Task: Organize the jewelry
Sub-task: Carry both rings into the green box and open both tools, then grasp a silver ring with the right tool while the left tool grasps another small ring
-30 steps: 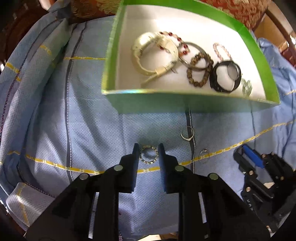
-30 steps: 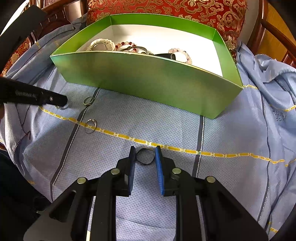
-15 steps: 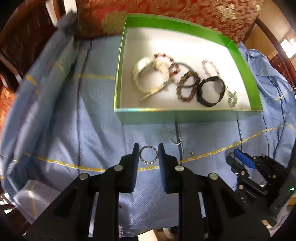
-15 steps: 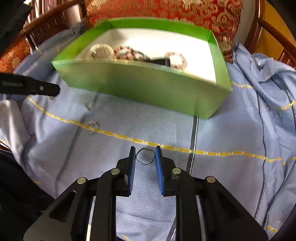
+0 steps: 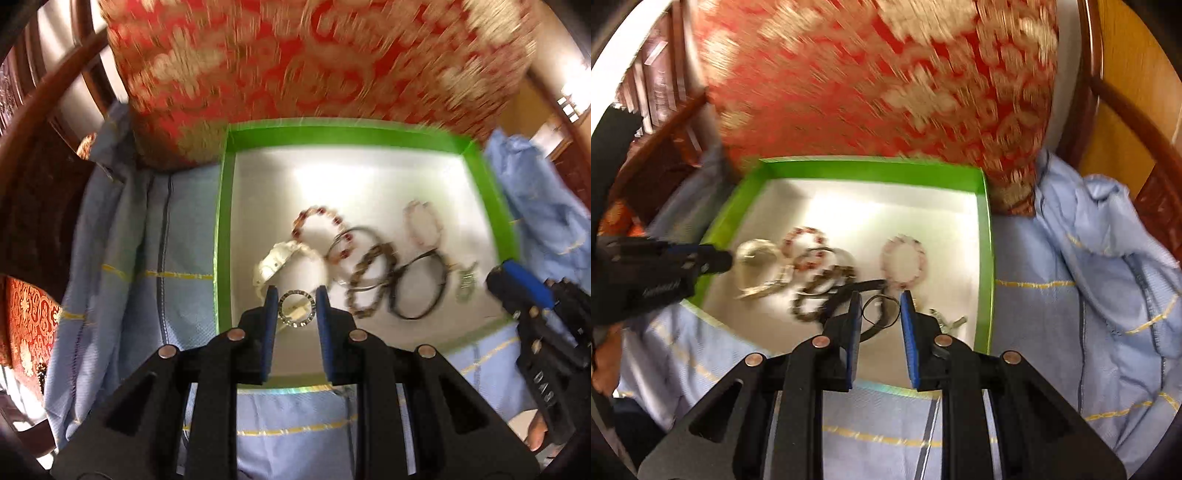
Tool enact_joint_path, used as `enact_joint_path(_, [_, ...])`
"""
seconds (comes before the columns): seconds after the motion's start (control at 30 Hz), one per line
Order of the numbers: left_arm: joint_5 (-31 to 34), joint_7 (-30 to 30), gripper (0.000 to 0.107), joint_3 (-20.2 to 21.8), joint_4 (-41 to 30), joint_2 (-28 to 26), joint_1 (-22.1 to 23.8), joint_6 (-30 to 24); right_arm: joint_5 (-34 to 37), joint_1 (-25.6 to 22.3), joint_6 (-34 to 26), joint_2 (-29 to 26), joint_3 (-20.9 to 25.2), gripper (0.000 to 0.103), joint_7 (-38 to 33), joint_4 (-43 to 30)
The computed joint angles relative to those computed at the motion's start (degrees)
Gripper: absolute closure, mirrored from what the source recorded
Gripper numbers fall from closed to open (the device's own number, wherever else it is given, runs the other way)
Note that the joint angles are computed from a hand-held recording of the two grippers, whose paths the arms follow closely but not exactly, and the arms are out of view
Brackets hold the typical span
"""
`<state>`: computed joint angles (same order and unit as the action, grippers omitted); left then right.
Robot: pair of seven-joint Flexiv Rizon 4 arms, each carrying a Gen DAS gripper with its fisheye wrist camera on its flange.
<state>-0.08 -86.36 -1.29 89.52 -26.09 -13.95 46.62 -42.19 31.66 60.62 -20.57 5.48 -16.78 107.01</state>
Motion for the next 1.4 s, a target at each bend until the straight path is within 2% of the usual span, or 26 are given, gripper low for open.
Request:
enact_joint_path(0.13, [1.3,-0.9,0.082,0.6,-1.4,-1.6,-0.4,-1.0,-0.5,0.2,-0.9,-1.0,-0.5,0.081,-0.7,-0.6])
enact_joint_path(0.2, [0.9,-0.8,0.051,0.3,-0.7,-1.2,-0.2,-0.3,-3.3,1.0,-0.8,-0.1,-1.4,0.061,1.3,0.1])
enact_joint_path(0.23, [0.1,-0.1,0.050,-0.1,0.4,-0.6,0.3,1.1,-5.2,1.2,-0.2,0.9,-1.7,0.052,3.1,1.1])
enact_joint_path(0.3, [-2.3,1.9,0.050,-1.3,3.2,1.4,1.3,3.5,-7.7,0.6,3.4,2.7,-1.2,0.052,4.9,3.1])
enact_joint_path(0.43, [-8.8,9.0,0.051,-3.8,10.3,6.7,3.3,5.4,-4.3,0.1,7.6,4.6,3.4,0.052,-1.2,5.6])
enact_joint_path(0.53, [-11.2,12.5,0.058,-3.8,15.7,10.4,3.4,5.1,1.1,1.5,7.1,2.6,6.5,0.054,-8.0,5.1])
enact_joint_path(0.57, [-12.4,13.6,0.061,-3.9,16.9,11.0,3.6,4.7,1.8,2.3,6.7,1.8,6.3,0.059,-9.0,4.8])
enact_joint_path(0.63, [-12.1,13.0,0.063,-3.2,17.6,11.2,3.1,4.9,4.7,3.7,5.3,-0.8,6.5,0.062,-10.5,3.2])
enact_joint_path(0.7, [-10.7,11.7,0.063,-2.3,17.6,10.8,3.0,4.7,8.7,4.1,7.0,-3.6,6.8,0.062,-11.1,1.8])
enact_joint_path(0.9, [-11.7,12.3,0.063,-2.0,19.0,11.3,4.0,5.8,8.8,8.0,3.8,-6.0,2.9,0.062,-8.0,0.0])
enact_joint_path(0.93, [-11.6,12.3,0.063,-1.9,19.1,11.3,4.1,5.8,8.8,8.0,3.3,-6.2,2.8,0.067,-8.2,-0.3])
enact_joint_path(0.97, [-11.5,12.3,0.063,-1.9,19.1,11.3,4.1,5.9,9.0,8.0,2.9,-6.4,2.8,0.076,-8.5,-0.6])
enact_joint_path(1.03, [-11.7,12.6,0.063,-2.1,19.0,11.3,4.1,6.0,8.0,8.5,2.2,-6.3,2.0,0.085,-7.7,-0.5])
enact_joint_path(1.23, [-11.3,12.5,0.063,-2.2,18.5,10.6,3.8,5.7,9.0,7.5,2.8,-6.0,2.5,0.086,-8.5,-0.2])
enact_joint_path(1.4, [-9.8,9.6,0.063,-2.0,15.8,7.8,3.2,2.5,8.7,6.7,2.9,-3.3,2.2,0.086,-6.3,3.2])
